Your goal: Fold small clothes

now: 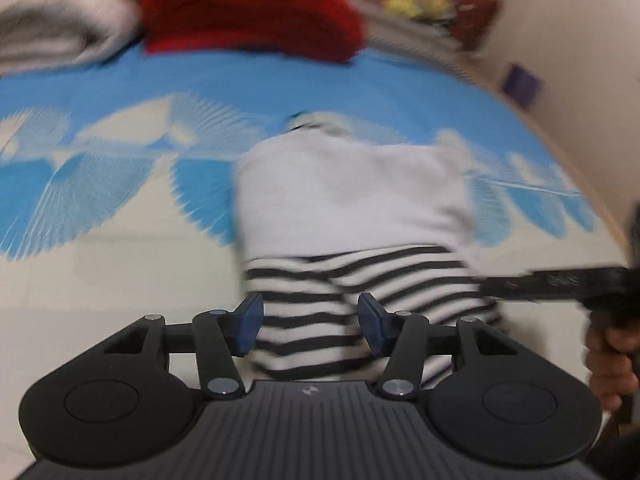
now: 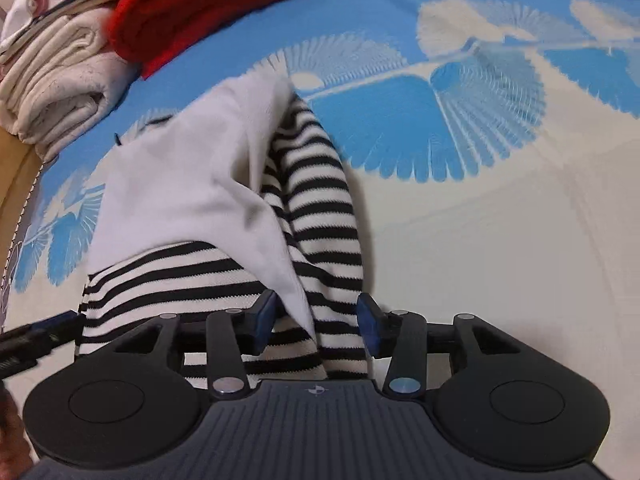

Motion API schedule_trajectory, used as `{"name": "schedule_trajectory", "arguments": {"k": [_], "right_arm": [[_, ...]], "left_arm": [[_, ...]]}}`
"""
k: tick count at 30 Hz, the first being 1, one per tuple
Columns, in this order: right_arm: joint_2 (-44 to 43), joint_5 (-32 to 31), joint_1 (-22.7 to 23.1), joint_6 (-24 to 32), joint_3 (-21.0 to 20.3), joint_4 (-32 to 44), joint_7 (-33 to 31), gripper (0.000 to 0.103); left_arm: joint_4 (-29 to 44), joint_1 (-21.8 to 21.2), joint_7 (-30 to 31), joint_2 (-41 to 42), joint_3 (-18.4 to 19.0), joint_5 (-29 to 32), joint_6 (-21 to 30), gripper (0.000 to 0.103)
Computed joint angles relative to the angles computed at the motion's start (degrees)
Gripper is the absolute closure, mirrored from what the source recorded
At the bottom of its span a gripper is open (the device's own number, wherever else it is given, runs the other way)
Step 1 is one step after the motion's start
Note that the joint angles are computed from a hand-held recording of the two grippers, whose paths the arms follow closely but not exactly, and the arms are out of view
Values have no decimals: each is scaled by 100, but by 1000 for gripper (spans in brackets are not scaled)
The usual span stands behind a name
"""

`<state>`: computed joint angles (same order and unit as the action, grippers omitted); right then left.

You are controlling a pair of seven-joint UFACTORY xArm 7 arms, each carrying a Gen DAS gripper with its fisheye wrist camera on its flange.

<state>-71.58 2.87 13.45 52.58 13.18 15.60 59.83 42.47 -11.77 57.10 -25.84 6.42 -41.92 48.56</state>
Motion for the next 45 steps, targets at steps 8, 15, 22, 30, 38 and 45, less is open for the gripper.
{"name": "schedule_trajectory", "arguments": {"k": [8, 15, 22, 30, 38, 45], "right_arm": [[583, -416, 53, 1713, 501, 723, -203, 66], [-954, -1085, -128, 2292, 1344, 1640, 185, 42], [-1441, -642, -152, 3306, 2420, 2840, 154, 29], [-1674, 184, -767, 4119, 3057, 3799, 234, 26], [-1358, 549, -966, 3939, 3352, 3803, -226, 26], [-1247, 622, -1017, 3773, 3405, 3764, -112, 26]], "left_arm": [[-555, 305, -1064, -745, -401, 1286, -457, 24], [-962, 107, -1347, -2982, 56, 1819, -303, 10], [-1277, 453, -2215, -5393, 353, 2232, 1109, 0], [-1831, 890, -3088, -6711, 280, 2730, 2408, 0], [-2118, 744, -3325, -6630, 174, 2861, 2202, 0], [-2164, 628, -3388, -6498, 192, 2844, 1980, 0]]}}
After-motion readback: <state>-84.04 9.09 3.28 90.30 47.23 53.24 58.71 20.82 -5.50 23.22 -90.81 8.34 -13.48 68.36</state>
